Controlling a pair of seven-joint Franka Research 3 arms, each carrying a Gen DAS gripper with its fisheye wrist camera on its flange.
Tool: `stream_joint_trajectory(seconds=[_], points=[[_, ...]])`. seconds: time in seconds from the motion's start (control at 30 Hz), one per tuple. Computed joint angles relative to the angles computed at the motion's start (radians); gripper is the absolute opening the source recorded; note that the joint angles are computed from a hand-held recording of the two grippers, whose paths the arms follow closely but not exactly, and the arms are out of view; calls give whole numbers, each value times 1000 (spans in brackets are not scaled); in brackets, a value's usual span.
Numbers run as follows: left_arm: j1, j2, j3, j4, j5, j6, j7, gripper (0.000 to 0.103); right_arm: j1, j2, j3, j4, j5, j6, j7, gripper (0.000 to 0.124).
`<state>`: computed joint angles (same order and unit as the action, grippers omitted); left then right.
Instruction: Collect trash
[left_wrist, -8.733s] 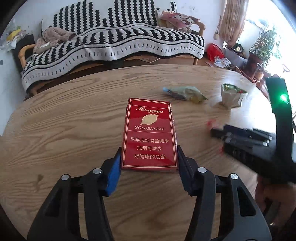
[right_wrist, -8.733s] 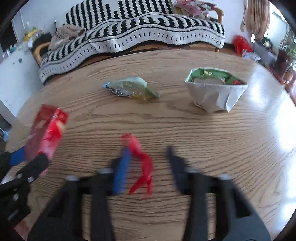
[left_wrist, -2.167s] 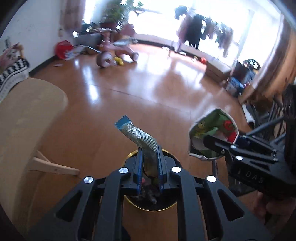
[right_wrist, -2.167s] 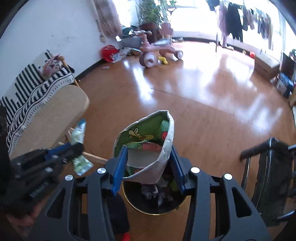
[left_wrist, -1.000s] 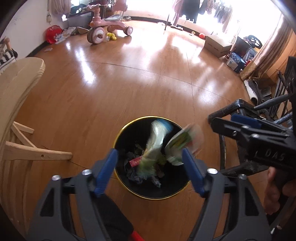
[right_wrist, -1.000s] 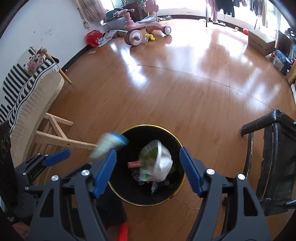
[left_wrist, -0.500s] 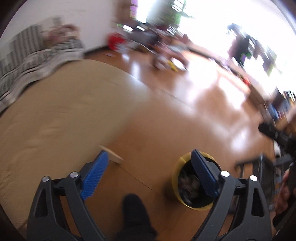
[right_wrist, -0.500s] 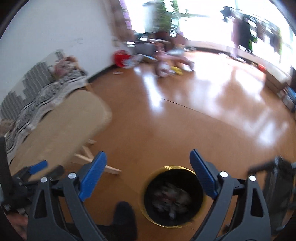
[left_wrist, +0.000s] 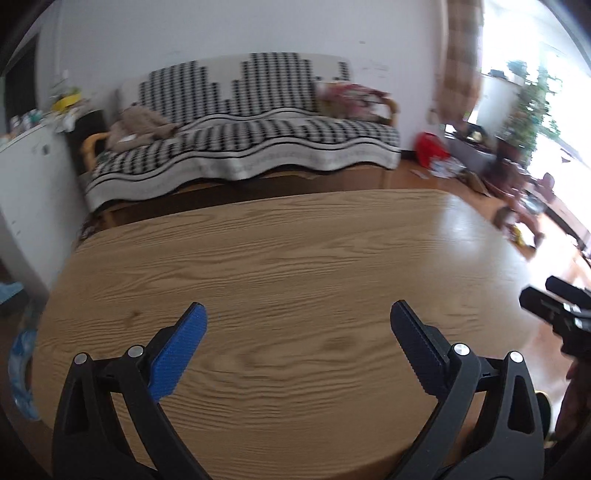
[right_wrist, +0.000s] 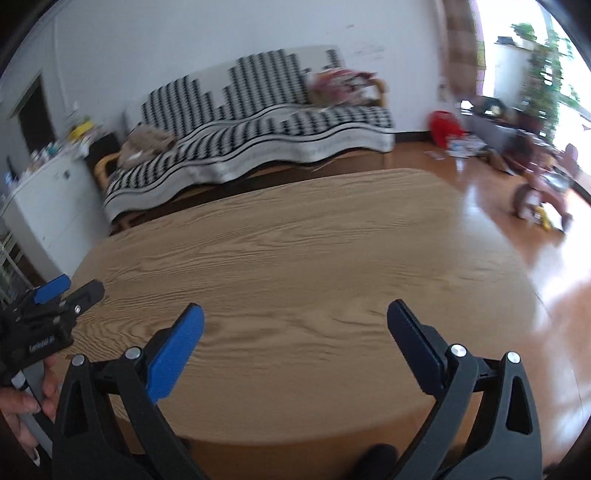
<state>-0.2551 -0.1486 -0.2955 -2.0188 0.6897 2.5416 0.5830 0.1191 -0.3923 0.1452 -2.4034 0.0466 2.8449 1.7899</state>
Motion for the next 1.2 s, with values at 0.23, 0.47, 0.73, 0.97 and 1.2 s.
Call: stream_joint_trajectory(seconds=[0.23, 0.47, 0.73, 0.97, 1.2], points=[[55, -47, 73, -152, -63, 88, 31, 96, -5, 246, 61, 144, -155, 78, 173, 96], [88, -23, 59, -129, -81, 118, 81, 96, 66, 358, 17, 240, -233, -20, 236, 96], [86, -11, 49, -124, -108, 99, 61, 96, 131, 339, -44, 225, -238, -5, 244, 96], [86, -6, 50, -118, -103, 92, 37, 96, 126, 316, -48, 200, -220, 1, 233, 96], [81, 1, 50, -111, -96, 78, 26, 96, 110, 294, -39, 181, -222, 12, 243, 96]])
